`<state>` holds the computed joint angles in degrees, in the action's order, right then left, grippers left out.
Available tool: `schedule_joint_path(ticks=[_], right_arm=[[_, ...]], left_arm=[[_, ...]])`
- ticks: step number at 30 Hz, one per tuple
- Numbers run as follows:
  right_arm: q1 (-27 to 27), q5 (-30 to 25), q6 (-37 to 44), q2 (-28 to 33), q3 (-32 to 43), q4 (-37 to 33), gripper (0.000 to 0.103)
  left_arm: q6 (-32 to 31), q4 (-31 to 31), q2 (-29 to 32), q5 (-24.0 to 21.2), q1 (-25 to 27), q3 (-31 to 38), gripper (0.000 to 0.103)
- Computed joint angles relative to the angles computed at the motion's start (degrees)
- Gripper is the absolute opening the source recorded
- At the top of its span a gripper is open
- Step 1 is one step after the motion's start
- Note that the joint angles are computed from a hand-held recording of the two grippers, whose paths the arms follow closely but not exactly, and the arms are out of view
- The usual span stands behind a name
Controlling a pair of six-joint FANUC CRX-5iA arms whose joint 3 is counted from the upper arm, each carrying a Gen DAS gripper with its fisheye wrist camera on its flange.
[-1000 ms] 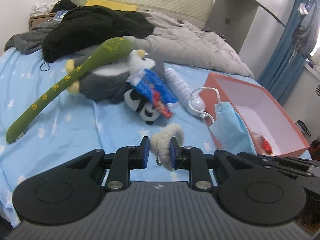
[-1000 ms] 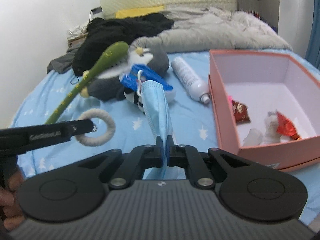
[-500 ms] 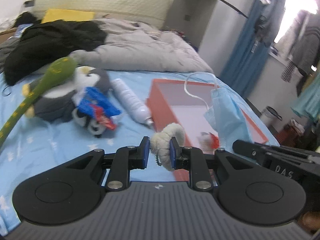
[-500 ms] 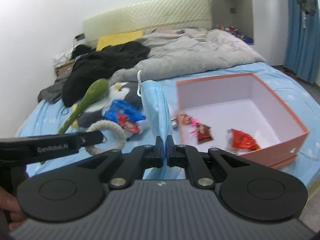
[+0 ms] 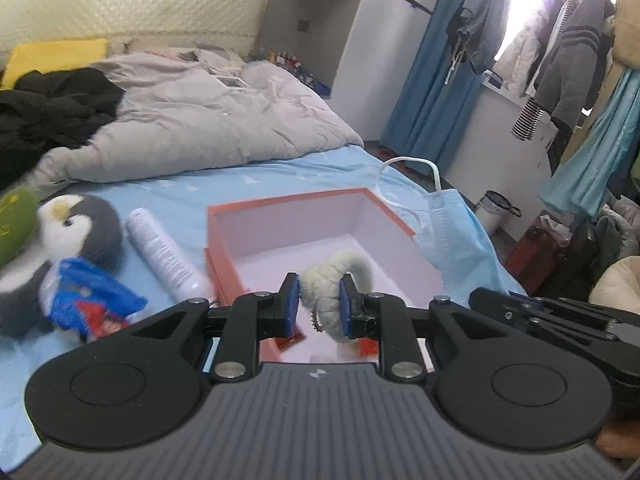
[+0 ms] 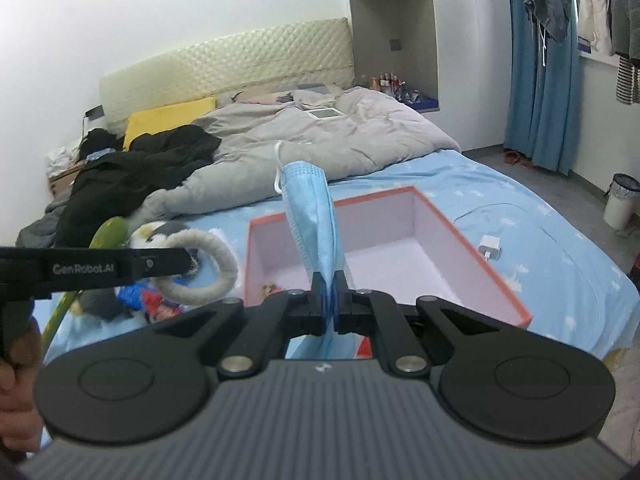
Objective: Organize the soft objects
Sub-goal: 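Carry the white ring and blue mask over the pink box, then lower both tools into the box and open them to release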
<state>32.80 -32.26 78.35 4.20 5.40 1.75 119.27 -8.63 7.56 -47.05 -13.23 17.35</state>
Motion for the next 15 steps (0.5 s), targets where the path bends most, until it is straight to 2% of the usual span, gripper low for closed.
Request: schedule_joint_path(ticks=[1, 2, 4, 9, 12, 15], right_arm=[[-0.38, 0.09, 0.03, 1.21, 1.17, 0.25, 0.007], [-0.55, 0.40, -0.89, 2.71, 2.04, 2.22, 0.007], [-1.30, -1.06, -1.57, 6.06, 4.93, 3.71, 0.007], [-3.66, -10.72, 0.17, 15.91, 16.86, 0.66, 0.007], [-4.56, -15.09, 0.23, 20.42, 21.92, 0.68, 0.007], [-5.83, -19.81, 0.68, 23.94, 26.92, -2.23, 0.007]], left_arm=[[-0.97, 0.36, 1.77, -1.31, 0.32, 2.20, 0.025], [-1.52, -0.48, 4.77, -5.24, 0.22, 6.61, 0.025], [-5.53, 3.06, 9.25, -8.16, 1.41, 11.54, 0.025], [-9.95, 5.64, 19.58, -16.28, 2.12, 24.21, 0.025], [-11.56, 8.76, 24.99, -19.86, 2.90, 29.89, 0.025], [-12.10, 10.41, 30.51, -24.19, 3.24, 36.51, 0.025]])
